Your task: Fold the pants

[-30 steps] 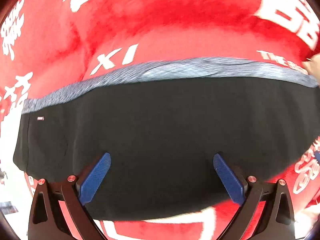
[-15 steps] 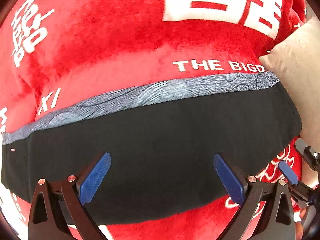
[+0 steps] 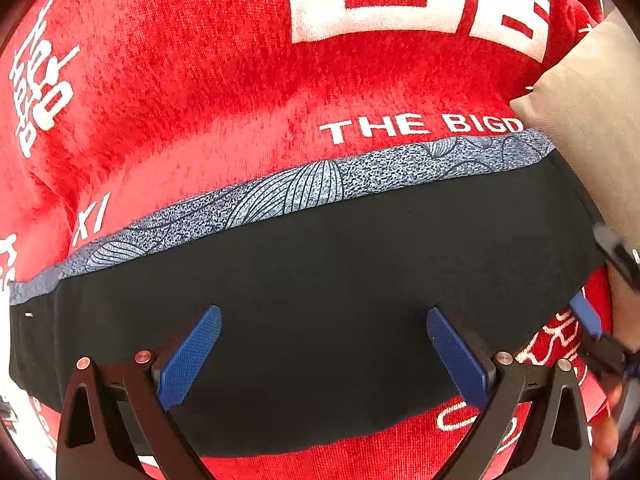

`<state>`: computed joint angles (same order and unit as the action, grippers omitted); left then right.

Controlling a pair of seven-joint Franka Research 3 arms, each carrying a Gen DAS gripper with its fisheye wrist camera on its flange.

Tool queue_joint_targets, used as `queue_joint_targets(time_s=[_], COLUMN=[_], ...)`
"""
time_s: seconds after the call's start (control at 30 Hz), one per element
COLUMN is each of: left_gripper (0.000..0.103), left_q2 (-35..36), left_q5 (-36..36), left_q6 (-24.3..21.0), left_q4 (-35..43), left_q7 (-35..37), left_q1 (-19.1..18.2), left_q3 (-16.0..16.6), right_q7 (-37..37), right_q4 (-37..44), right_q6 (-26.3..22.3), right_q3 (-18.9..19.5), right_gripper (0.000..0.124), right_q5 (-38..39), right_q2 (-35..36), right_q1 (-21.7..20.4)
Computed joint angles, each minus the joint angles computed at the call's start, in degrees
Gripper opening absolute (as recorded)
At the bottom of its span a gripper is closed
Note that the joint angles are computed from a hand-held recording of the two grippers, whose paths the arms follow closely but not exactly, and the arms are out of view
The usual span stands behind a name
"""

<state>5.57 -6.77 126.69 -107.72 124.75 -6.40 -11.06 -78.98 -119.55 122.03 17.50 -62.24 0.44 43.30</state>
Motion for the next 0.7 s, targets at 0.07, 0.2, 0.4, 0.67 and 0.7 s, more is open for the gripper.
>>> queue_joint_targets(time_s=[0.07, 0.2, 0.4, 0.67, 0.7], left_gripper=[0.103, 0.086, 0.087, 0.087, 0.087], left_q2=[-0.34, -1.02, -0.66, -4.21, -4.30], left_q5=[-0.15, -0.44, 3.05, -8.58, -9.28], left_q6=[0.39, 0.94, 5.77, 16.83, 17.13], left_q4=[-0.20, -0.39, -4.54, -12.59, -12.76], left_q7=[0.55, 1.19, -3.10, 7.35, 8.06], left_q1=[0.03, 0.12, -0.25, 0.45, 0.43], left_q3=[-0.05, 0.15, 0.19, 0.79, 0.85], right_q7=[-2.24, -8.16, -34.07, -57.42, -60.41], right_q4=[-0.29, -1.27, 5.18, 19.13, 21.51], right_q6=[1.23, 6.52, 2.34, -7.07, -8.22], right_q3=[-0.73, -1.77, -1.77, -2.12, -2.24], right_gripper=[0.066, 0.014, 0.013, 0.013, 0.013], right_q5=[1.04, 6.10, 15.25, 18.12, 18.07], right_q2=[-0.15, -0.88, 0.53, 6.32, 7.52], right_q1=[-0.80, -2.61, -3.45, -2.32, -1.98])
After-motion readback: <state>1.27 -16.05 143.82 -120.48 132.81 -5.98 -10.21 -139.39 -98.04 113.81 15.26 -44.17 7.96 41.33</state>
